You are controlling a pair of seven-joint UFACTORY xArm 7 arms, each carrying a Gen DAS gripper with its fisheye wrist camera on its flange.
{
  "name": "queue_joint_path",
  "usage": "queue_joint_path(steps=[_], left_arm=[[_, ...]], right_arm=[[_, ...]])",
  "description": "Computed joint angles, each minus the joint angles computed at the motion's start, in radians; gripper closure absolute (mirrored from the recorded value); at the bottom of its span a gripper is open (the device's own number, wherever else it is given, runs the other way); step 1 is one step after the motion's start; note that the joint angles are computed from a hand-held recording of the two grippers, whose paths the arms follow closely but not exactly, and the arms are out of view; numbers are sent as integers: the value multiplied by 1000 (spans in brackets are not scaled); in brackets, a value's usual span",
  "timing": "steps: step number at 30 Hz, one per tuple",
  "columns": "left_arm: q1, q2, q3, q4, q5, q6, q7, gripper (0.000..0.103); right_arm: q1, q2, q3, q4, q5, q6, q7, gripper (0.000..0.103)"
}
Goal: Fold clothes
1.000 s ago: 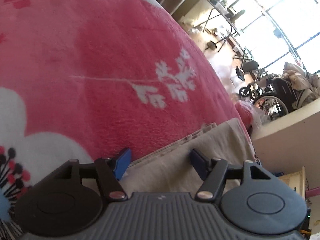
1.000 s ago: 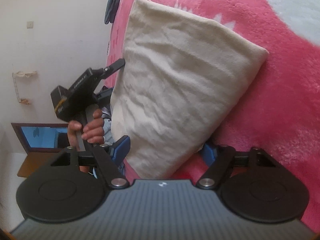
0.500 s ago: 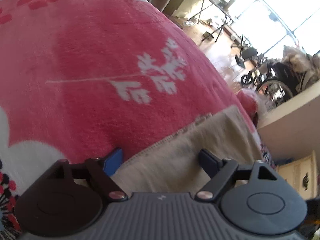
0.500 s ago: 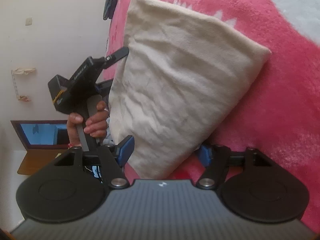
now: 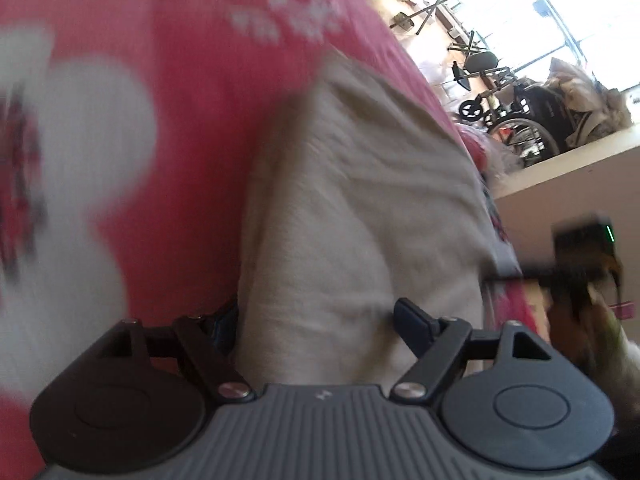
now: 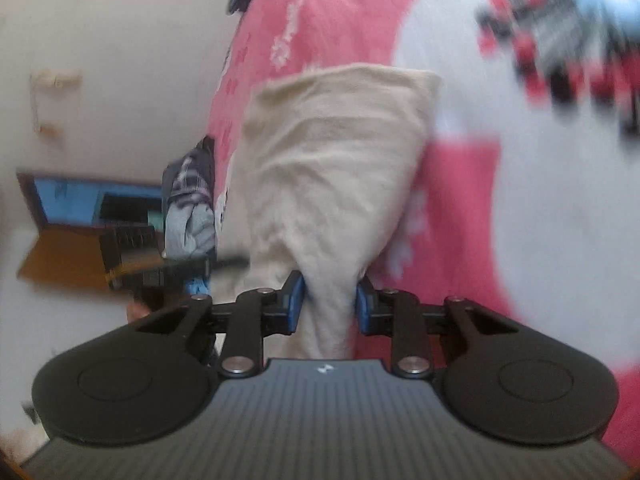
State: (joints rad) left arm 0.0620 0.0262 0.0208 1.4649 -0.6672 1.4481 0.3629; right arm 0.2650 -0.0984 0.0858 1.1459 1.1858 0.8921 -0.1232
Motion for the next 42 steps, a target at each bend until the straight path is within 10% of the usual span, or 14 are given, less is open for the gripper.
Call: queue_joint_path(steps=[9, 18, 28, 31, 33, 42], left_arm=[[-26, -349, 59, -431, -107, -157, -111, 31], [-59, -610, 53, -537, 135, -352, -135, 32], [-307, -673, -6, -595, 249, -573, 124, 33], [-313, -685, -32, -631, 305, -577, 114, 46], [-317, -701, -44, -653, 340, -594, 112, 47], [-328, -771, -98, -736, 472, -706, 76, 86]], right_arm=[[-78, 308, 38, 425, -255, 238, -42, 72], [-36, -82, 21, 115, -312, 6, -189, 66], [166, -262, 79, -23, -536, -67, -426, 66], [181, -242, 112, -13, -669, -87, -396, 72], [163, -236, 145, -10, -764, -99, -349, 94], [262, -325, 49, -101, -709, -131, -449, 101]])
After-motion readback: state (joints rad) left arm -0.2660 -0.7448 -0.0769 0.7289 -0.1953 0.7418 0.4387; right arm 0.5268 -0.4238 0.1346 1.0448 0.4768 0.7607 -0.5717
